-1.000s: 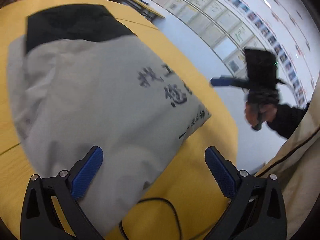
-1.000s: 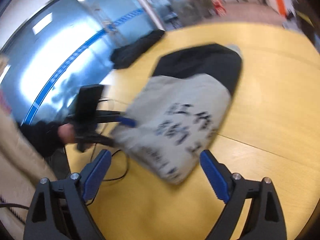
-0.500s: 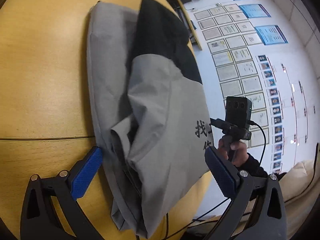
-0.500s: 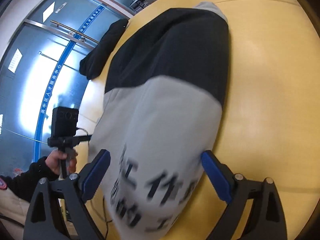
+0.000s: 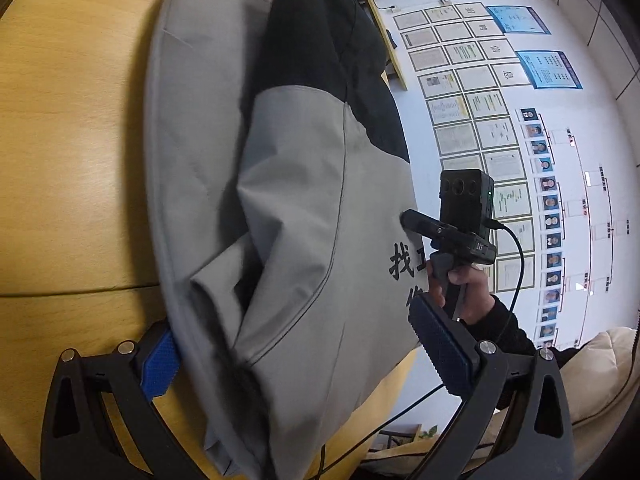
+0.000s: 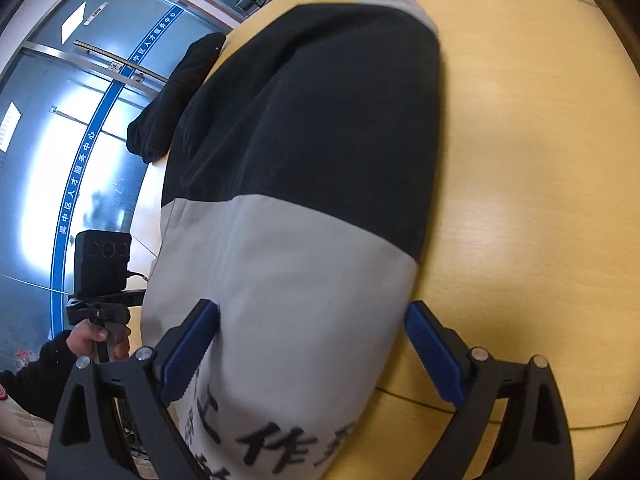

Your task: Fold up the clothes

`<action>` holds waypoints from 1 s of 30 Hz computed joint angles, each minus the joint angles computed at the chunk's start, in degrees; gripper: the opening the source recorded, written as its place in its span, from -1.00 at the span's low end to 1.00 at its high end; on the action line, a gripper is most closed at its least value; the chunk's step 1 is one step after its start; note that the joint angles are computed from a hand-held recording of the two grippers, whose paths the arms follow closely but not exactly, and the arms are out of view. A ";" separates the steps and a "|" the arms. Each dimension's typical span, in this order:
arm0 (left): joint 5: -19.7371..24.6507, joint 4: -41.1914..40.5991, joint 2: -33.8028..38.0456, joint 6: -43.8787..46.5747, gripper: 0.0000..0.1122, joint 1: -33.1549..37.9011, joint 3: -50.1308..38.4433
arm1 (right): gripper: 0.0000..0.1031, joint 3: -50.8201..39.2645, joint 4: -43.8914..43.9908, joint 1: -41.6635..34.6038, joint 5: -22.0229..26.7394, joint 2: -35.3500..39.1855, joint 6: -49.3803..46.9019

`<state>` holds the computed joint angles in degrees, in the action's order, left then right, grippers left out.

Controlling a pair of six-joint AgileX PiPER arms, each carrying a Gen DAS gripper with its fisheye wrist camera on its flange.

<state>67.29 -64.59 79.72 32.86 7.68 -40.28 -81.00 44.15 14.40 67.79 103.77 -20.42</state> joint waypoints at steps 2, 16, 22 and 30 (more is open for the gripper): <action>-2.02 -1.17 0.89 -2.00 0.83 -2.59 -1.16 | 0.92 0.02 0.71 -0.09 0.80 0.60 0.49; -7.13 1.92 3.77 -12.69 0.82 -10.66 -7.64 | 0.47 -0.04 -11.47 4.66 -1.14 -2.82 2.76; -7.09 2.80 3.27 -13.17 0.16 -9.40 -6.63 | 0.08 5.77 -11.25 4.26 -4.95 -8.09 2.85; -3.83 3.70 -1.25 -13.14 -0.21 -9.25 -8.01 | -0.25 13.30 -15.46 8.82 -11.03 -18.97 7.31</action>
